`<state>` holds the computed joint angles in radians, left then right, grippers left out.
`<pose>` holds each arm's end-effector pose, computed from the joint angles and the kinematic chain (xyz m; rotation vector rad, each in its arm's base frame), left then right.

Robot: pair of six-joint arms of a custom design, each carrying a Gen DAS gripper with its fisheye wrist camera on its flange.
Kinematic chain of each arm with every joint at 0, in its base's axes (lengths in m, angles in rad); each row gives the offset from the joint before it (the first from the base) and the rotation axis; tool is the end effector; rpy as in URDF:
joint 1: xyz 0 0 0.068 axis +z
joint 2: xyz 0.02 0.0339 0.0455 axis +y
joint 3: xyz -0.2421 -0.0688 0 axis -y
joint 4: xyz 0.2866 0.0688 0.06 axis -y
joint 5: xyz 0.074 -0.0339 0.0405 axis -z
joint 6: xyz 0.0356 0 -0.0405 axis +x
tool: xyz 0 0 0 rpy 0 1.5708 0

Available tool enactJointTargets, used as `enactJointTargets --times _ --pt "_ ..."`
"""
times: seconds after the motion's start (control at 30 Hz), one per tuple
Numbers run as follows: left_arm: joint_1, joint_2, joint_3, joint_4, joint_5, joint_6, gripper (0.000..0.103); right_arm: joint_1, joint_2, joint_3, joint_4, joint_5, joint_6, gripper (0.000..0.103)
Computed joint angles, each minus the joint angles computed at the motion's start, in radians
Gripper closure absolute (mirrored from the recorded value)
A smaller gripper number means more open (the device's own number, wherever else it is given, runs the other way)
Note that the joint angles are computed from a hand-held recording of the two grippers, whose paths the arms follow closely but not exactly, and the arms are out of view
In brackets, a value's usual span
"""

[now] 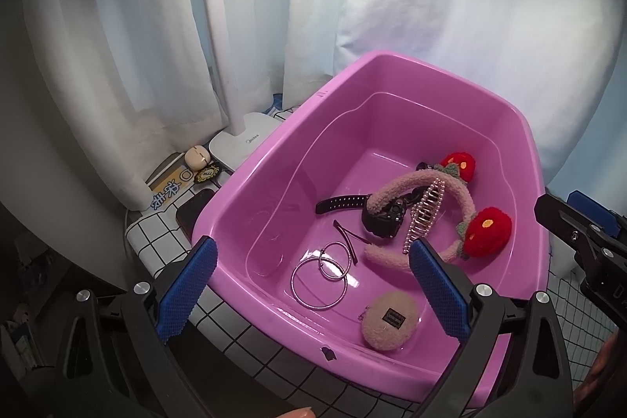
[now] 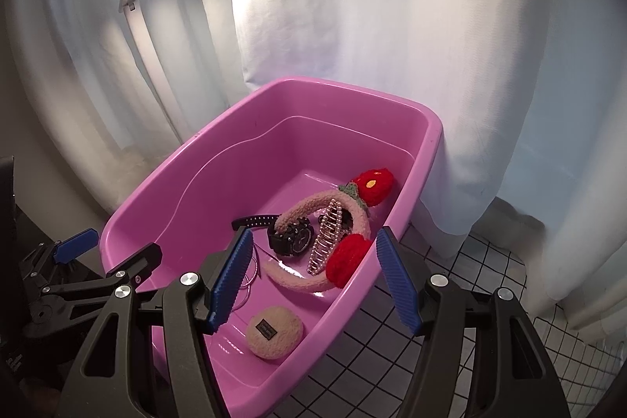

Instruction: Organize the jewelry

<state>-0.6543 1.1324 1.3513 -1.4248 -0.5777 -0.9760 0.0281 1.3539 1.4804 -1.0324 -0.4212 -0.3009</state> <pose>0.1872 -0.1191 0.3565 -0.5301 2.4202 0.1719 0.3098 0.0233 0.3618 -0.5683 2.3409 0.3960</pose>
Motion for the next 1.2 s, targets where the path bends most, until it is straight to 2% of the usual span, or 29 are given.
enactJointTargets --times 1.2 --pt "-0.022 -0.007 -0.001 -0.001 0.004 -0.004 0.007 -0.014 -0.028 -0.029 -0.008 -0.002 -0.006 0.040"
